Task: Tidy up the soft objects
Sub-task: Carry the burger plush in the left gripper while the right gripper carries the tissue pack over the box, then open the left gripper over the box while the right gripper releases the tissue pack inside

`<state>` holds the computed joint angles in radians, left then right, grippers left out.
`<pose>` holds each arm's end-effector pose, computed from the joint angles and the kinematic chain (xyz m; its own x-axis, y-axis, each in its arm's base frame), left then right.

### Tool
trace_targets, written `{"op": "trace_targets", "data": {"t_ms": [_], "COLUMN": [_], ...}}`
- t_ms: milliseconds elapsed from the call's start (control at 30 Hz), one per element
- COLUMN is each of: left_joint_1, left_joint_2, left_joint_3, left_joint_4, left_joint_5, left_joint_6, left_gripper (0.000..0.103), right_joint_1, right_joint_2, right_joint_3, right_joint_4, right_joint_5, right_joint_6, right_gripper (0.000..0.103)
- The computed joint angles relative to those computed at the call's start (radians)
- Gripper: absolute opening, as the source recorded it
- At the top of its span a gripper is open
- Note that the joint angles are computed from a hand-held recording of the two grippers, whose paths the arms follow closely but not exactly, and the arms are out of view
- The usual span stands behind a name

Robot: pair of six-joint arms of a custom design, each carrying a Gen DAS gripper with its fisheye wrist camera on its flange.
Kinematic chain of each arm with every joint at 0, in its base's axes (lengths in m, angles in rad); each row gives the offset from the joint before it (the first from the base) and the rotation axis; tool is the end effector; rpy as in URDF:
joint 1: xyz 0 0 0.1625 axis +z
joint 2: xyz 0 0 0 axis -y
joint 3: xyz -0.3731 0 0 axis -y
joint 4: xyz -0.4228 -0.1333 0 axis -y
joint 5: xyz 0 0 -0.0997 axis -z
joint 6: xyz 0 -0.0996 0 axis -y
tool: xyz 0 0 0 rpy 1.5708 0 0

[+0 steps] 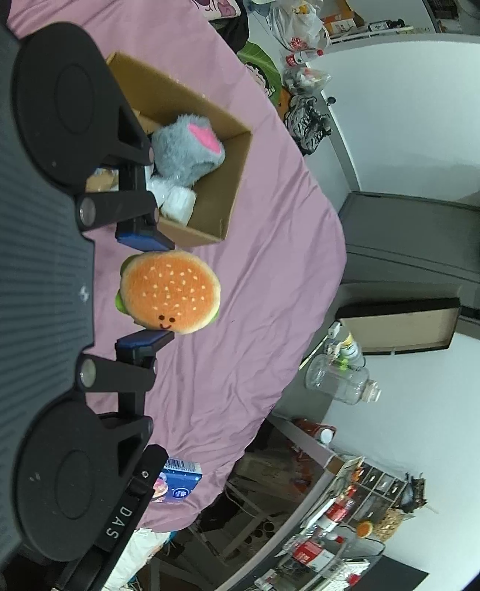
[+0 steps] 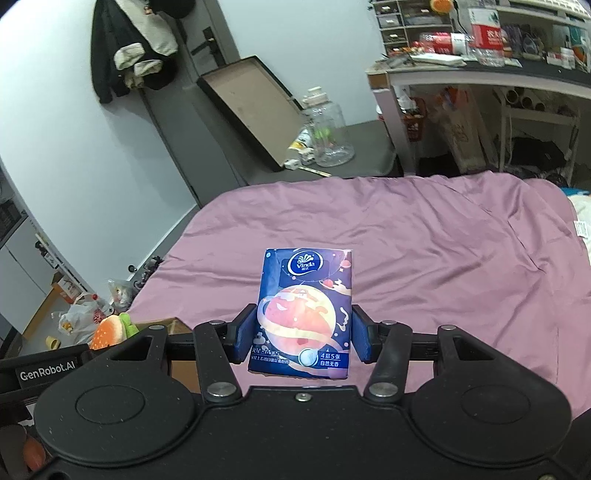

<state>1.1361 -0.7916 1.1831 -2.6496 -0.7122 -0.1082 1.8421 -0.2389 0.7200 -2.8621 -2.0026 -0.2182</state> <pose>-0.1356 -0.7875 0.2796 -0.8255 -0.2351 -0.5131 0.2378 0.6797 -0.6939 0.3218 -0.8151 0.0650 -0.8936 -0.0962 0.4385 -0.3874 0.6589 -0.6448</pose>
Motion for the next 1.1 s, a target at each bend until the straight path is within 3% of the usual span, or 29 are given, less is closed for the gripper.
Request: {"op": "trace_targets", "data": {"t_ms": [700, 1100], "left_joint_1": [0.042, 0.1], "left_joint_2": [-0.179, -0.207], "left_joint_3": [0.171, 0.185], "left_joint_4": [-0.088, -0.038], "left_joint_5": [0.053, 0.02], "left_joint_6": [-0.011, -0.057], "left_gripper": [0.042, 0.042], "right_joint_1": [0.071, 0.1], "right_joint_2": [0.034, 0.141], "right_joint_3": [0.022, -0.106], "right_joint_4": [-0.017, 0.049], "right_joint_5": [0.015, -0.021], "right_joint_6": [-0.057, -0.072], "right_gripper": [0.051, 0.051]}}
